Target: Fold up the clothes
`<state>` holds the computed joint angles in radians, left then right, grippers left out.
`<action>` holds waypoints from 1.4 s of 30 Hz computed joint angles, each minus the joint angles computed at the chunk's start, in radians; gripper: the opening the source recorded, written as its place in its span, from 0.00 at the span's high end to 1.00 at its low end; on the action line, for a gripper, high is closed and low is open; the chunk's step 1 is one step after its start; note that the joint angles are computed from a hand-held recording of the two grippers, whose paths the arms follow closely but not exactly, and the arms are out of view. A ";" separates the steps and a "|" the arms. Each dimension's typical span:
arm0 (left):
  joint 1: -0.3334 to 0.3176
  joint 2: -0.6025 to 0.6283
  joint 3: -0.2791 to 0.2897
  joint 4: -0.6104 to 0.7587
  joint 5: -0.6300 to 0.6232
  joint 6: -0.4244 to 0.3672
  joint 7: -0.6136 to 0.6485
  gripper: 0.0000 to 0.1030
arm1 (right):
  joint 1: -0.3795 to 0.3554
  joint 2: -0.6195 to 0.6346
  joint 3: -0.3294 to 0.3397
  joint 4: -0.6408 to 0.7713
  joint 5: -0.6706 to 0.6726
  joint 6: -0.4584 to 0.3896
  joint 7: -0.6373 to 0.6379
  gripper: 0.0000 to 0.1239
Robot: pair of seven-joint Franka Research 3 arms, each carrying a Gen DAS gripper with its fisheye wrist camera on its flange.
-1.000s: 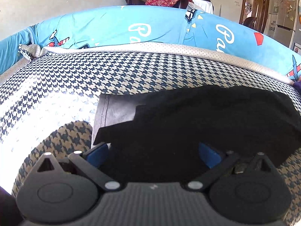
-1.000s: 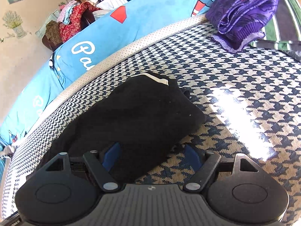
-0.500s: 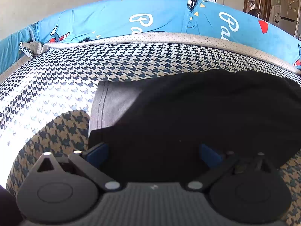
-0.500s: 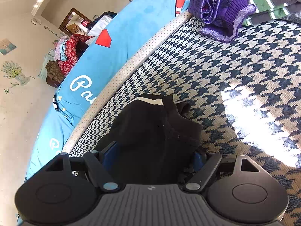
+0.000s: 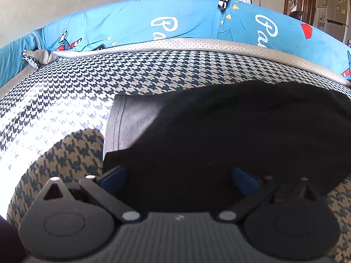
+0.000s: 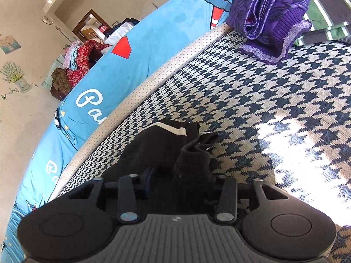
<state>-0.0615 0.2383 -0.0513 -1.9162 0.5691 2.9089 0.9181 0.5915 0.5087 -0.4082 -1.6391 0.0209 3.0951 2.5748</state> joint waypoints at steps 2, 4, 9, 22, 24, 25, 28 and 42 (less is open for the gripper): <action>-0.003 0.000 0.004 -0.001 0.007 0.002 -0.006 0.00 | 0.001 0.002 -0.001 0.004 0.000 -0.007 0.002 0.84; -0.004 -0.001 0.005 -0.002 0.013 0.004 -0.009 0.00 | 0.022 0.003 -0.025 0.005 -0.013 -0.009 0.016 0.86; -0.004 -0.001 0.008 -0.005 0.022 0.009 -0.015 0.00 | 0.113 0.005 -0.123 0.005 -0.068 0.019 0.053 0.88; -0.005 -0.001 0.010 -0.009 0.040 0.017 -0.027 0.00 | 0.197 0.037 -0.147 0.088 -0.131 0.063 -0.216 0.89; -0.005 -0.001 0.011 -0.010 0.041 0.018 -0.028 0.00 | 0.174 0.041 -0.101 0.108 -0.124 0.066 -0.282 0.90; -0.006 -0.001 0.011 -0.011 0.042 0.019 -0.029 0.00 | 0.166 0.044 -0.081 0.117 -0.121 0.067 -0.313 0.90; -0.006 -0.001 0.011 -0.011 0.042 0.019 -0.030 0.00 | 0.131 0.052 -0.008 0.144 -0.109 0.069 -0.411 0.90; 0.000 -0.002 0.006 -0.013 0.021 0.023 -0.014 0.00 | -0.062 0.154 0.386 0.301 -0.042 -0.130 -0.947 0.90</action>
